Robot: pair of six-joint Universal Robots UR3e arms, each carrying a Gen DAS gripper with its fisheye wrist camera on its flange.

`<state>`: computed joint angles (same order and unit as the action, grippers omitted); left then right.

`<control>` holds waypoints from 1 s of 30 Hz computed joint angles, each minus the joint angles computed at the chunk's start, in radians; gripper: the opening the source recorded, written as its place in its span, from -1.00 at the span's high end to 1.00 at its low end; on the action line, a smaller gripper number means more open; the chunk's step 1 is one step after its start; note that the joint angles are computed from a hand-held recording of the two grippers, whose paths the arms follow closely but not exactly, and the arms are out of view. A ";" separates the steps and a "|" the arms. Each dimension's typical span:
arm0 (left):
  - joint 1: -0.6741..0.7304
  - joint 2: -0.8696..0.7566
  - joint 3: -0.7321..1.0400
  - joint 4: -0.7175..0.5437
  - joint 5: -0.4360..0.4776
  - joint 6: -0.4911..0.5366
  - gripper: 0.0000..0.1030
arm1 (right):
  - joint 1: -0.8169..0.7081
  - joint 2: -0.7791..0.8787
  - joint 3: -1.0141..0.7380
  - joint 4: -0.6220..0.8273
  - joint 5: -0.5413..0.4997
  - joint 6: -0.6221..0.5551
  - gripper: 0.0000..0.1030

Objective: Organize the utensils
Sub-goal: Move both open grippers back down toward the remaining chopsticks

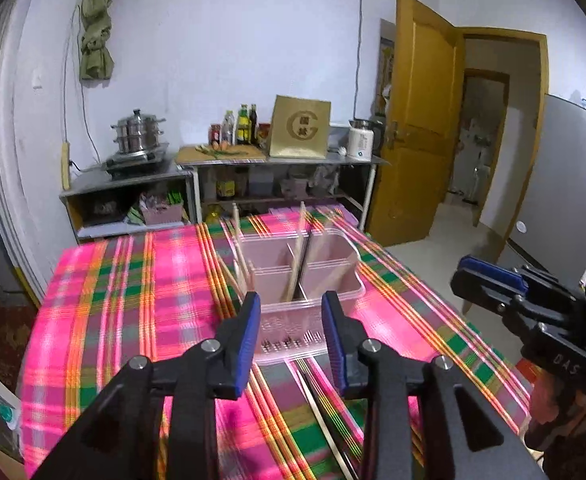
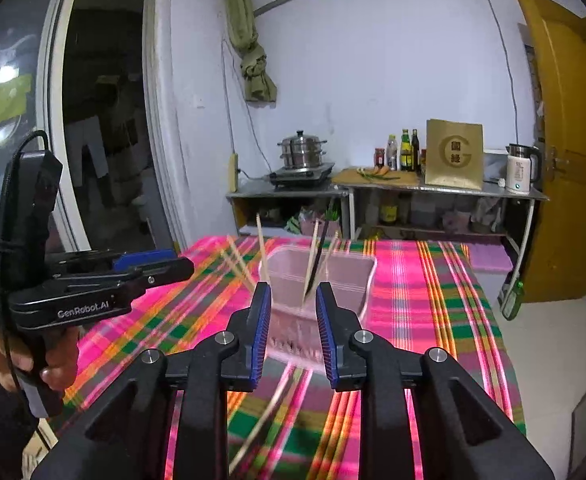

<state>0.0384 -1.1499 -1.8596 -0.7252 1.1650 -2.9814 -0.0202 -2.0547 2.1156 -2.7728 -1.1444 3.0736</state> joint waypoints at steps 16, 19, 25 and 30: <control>-0.128 -0.120 -0.299 0.169 0.101 -0.095 0.35 | -0.139 -0.227 0.321 0.116 0.115 -0.059 0.53; -0.146 -0.171 -0.325 0.208 0.120 -0.115 0.35 | -0.153 -0.225 0.333 0.124 0.124 -0.072 0.53; -0.178 -0.248 -0.318 0.238 0.145 -0.145 0.35 | -0.156 -0.199 0.344 0.105 0.130 -0.078 0.53; -0.226 -0.280 -0.295 0.258 0.209 -0.157 0.35 | -0.178 -0.203 0.355 0.114 0.147 -0.085 0.53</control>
